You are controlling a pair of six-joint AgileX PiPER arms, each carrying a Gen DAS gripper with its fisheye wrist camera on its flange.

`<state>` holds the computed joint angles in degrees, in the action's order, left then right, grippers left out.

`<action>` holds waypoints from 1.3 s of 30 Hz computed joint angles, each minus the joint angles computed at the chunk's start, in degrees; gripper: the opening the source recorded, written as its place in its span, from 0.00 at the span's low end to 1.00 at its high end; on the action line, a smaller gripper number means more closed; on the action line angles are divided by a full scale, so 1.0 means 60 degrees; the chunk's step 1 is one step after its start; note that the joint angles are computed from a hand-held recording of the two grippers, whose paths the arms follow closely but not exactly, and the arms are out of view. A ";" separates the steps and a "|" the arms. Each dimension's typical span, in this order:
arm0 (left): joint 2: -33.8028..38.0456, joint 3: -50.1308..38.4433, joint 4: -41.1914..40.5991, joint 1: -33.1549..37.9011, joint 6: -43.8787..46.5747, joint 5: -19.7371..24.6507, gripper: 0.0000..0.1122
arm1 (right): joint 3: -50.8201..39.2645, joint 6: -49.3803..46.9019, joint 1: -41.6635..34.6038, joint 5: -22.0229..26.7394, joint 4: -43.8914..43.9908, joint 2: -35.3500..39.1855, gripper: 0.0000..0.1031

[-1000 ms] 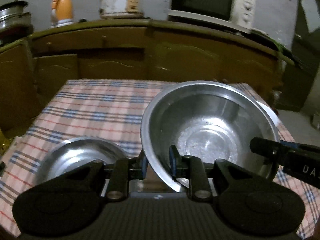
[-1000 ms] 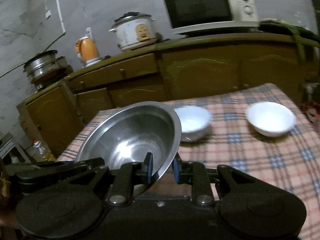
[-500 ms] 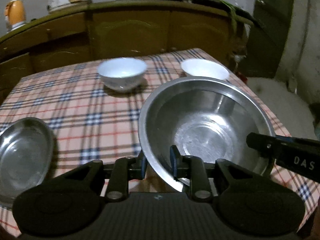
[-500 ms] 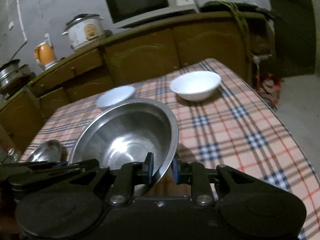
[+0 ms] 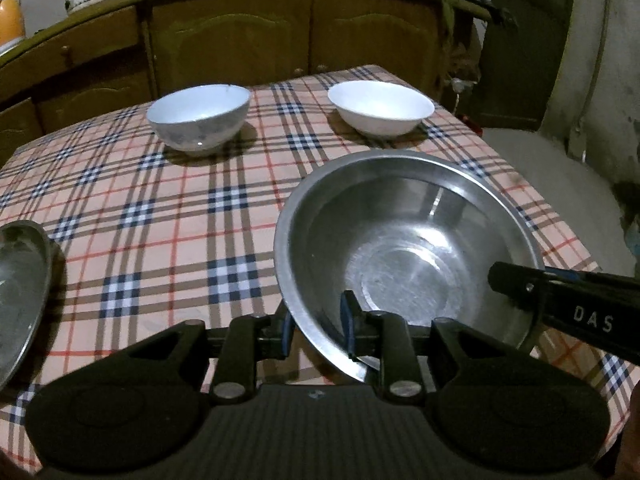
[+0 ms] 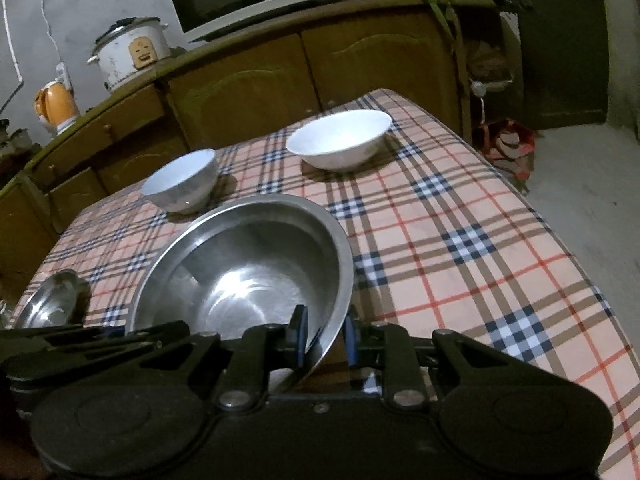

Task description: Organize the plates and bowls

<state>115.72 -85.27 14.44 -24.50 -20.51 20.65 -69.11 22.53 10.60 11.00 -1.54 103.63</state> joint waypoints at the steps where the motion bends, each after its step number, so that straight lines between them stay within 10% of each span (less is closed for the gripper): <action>1: 0.0039 -0.0033 -0.0066 -0.0004 0.0052 0.0020 0.23 | 0.0015 -0.0027 -0.0027 -0.0027 0.0042 0.0031 0.24; 22: 0.0221 -0.0081 -0.0333 0.0036 0.0378 -0.0114 0.36 | 0.0024 0.2806 -0.0288 -0.0221 -0.2648 0.0185 0.30; 28: 0.0023 -0.0008 -0.0647 0.0251 0.0814 -0.0208 0.57 | -0.0043 0.2429 -0.0531 -0.0308 -0.2197 0.0103 0.35; 39: 0.1338 -0.3476 -0.1197 0.0701 0.1823 0.1319 0.57 | -0.1870 -0.1352 -0.1275 0.0127 0.1183 0.0768 0.49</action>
<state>123.74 -106.13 7.26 -20.29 -9.58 28.57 -80.33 14.41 2.95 11.76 5.56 108.24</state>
